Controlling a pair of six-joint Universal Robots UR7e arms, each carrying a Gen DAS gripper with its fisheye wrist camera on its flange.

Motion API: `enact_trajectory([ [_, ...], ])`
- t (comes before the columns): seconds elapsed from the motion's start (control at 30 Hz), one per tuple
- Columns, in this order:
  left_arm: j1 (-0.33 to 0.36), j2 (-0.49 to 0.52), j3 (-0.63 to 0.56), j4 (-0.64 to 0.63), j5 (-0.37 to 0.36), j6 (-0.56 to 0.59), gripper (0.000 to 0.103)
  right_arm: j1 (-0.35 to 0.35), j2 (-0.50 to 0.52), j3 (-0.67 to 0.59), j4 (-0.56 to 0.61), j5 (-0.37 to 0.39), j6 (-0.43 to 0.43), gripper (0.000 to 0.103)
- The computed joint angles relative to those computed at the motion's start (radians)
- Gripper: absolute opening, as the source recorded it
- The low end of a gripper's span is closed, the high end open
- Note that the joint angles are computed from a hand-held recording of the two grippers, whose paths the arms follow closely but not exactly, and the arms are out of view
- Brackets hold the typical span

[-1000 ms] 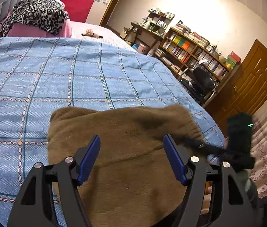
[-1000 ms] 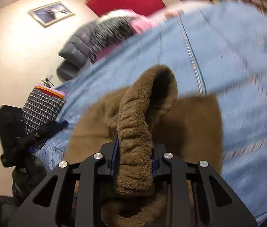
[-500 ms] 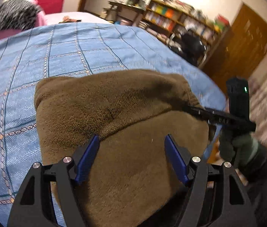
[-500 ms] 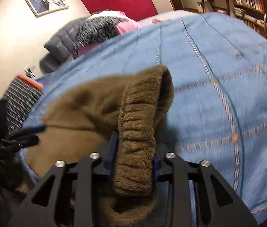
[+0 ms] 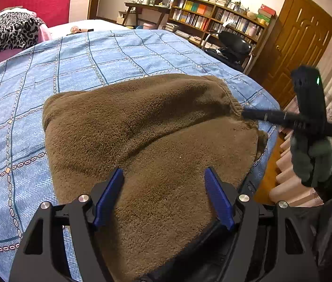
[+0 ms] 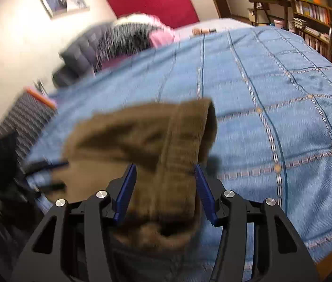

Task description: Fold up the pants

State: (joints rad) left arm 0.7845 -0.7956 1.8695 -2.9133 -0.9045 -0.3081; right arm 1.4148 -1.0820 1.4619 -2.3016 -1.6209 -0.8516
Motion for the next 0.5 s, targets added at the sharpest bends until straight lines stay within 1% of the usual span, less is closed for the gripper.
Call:
enact_trajectory([
  [0.03,0.001,-0.001,-0.003,0.002,-0.002,-0.002,0.071,0.002,-0.009,0.02,-0.01,-0.02,-0.016,0.037],
  [0.07,0.002,-0.002,-0.002,0.001,-0.003,-0.003,0.071,0.001,-0.019,0.038,-0.022,-0.028,-0.027,0.036],
  [0.17,0.002,-0.005,-0.004,0.007,-0.006,-0.011,0.071,0.006,-0.061,0.088,-0.044,-0.024,-0.067,0.034],
  [0.23,0.003,-0.006,-0.007,0.009,-0.009,-0.013,0.072,0.008,-0.09,0.112,-0.064,-0.005,-0.093,0.034],
  [0.3,0.009,-0.009,-0.013,0.01,-0.019,-0.008,0.072,0.011,-0.106,0.113,-0.06,0.016,-0.11,0.034],
  [0.33,0.013,-0.009,-0.014,0.012,-0.023,-0.003,0.072,0.012,-0.112,0.117,-0.053,0.015,-0.125,0.034],
  [0.4,0.015,-0.011,-0.003,0.018,-0.027,0.011,0.072,0.011,-0.114,0.117,-0.023,-0.018,-0.167,0.034],
  [0.43,0.016,-0.013,0.004,0.022,-0.032,0.028,0.072,0.008,-0.105,0.123,-0.022,-0.06,-0.186,0.034],
  [0.5,0.016,-0.015,0.011,0.029,-0.05,0.048,0.072,-0.005,-0.083,0.136,-0.039,-0.109,-0.189,0.034],
])
